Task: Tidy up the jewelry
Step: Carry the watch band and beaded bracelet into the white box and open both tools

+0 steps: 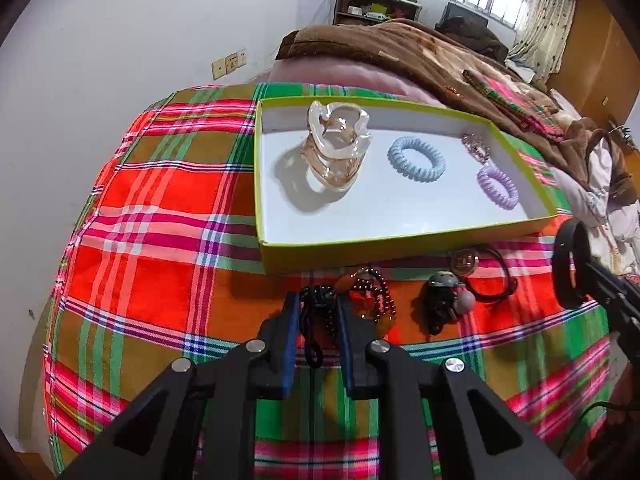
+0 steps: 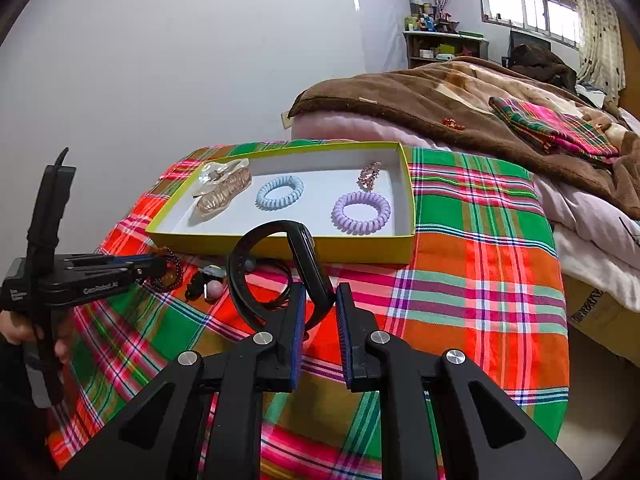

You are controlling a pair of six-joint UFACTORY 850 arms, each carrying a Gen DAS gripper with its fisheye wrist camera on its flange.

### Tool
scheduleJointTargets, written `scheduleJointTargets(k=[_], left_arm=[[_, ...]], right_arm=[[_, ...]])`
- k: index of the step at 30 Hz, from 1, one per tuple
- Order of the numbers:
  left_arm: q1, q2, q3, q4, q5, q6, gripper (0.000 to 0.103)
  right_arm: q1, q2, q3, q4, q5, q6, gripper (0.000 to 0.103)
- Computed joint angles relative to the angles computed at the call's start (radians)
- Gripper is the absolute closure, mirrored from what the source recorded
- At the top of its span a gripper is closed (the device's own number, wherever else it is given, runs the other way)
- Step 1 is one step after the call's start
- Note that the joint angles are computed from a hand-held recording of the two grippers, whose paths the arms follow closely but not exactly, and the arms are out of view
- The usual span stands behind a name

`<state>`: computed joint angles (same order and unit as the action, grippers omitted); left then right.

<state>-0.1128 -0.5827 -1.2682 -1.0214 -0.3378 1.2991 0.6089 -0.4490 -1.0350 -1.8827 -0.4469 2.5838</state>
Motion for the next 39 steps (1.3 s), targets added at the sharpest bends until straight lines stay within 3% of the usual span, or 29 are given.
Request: scheduleJointTargets(k=[24,39], left_arm=[[0.022,0.049,-0.029,-0.177,-0.135,0.165,0.084],[-0.031,-0.047,-0.168,-0.083,-0.169,0.002,0.084]], right_arm=[[0.005,-0.004,-0.055,0.095,-0.026,-0.104,0.087],[-0.052,-0.063,-0.153,0.218,0.008,-0.231,0.087]])
